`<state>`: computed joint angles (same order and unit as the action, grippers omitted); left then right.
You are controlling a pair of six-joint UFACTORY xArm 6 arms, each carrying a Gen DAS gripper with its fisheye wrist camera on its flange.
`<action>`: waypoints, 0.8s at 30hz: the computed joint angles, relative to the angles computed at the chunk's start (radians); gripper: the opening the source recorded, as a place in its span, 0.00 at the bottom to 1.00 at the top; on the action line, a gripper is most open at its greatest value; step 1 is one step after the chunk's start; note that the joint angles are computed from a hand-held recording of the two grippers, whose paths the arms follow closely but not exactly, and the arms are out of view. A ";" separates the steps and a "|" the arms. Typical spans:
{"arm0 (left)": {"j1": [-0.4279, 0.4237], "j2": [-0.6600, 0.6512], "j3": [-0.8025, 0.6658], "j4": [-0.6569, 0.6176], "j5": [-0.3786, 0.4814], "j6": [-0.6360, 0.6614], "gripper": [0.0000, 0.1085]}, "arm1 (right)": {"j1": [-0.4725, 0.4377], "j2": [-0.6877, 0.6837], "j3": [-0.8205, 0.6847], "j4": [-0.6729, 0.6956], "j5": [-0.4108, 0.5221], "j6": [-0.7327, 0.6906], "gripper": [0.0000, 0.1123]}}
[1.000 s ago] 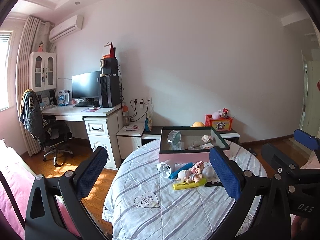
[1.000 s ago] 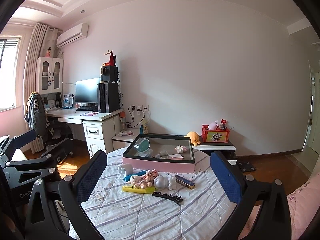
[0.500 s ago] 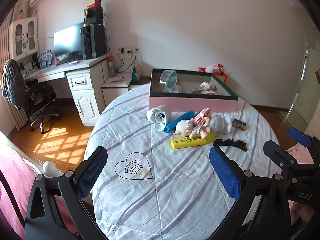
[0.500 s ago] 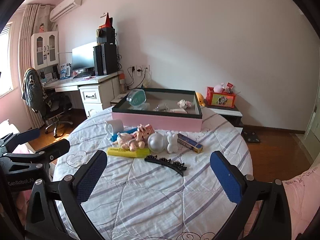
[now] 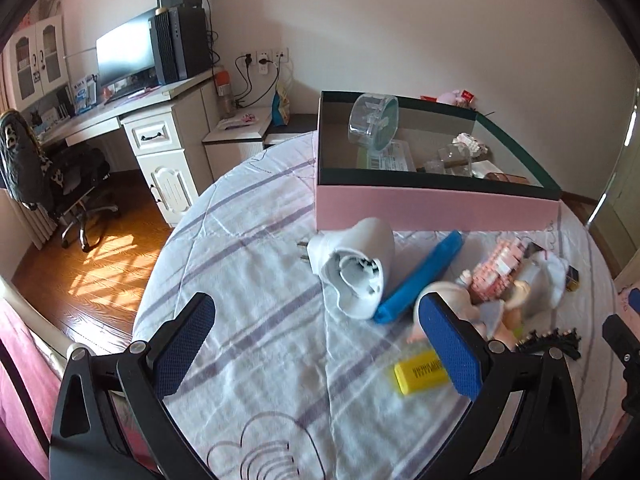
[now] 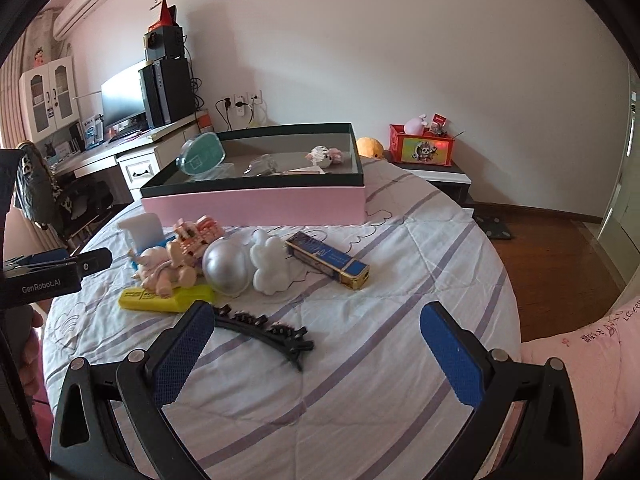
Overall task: Organize rigid objects
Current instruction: 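Grasp the white plastic appliance part with the left tool while the right tool grasps the blue-gold box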
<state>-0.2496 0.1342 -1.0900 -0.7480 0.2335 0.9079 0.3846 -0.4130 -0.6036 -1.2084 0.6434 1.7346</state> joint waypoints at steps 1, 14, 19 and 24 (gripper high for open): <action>0.000 0.027 -0.028 0.022 0.002 -0.018 0.95 | -0.019 0.008 -0.005 0.004 -0.006 -0.013 0.92; 0.013 0.254 -0.330 0.053 0.258 -0.106 0.95 | -0.255 0.257 -0.164 0.329 -0.215 -0.593 0.90; 0.021 0.235 -0.300 0.043 0.222 -0.069 0.95 | -0.303 0.298 -0.167 0.461 -0.314 -0.743 0.72; 0.024 0.234 -0.293 0.093 0.159 -0.111 0.95 | -0.299 0.308 -0.170 0.470 -0.331 -0.767 0.68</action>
<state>-0.2260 0.3681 -1.3828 -0.6552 0.3924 0.7965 0.0852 -0.1054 -0.7732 -0.7385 0.3123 0.9674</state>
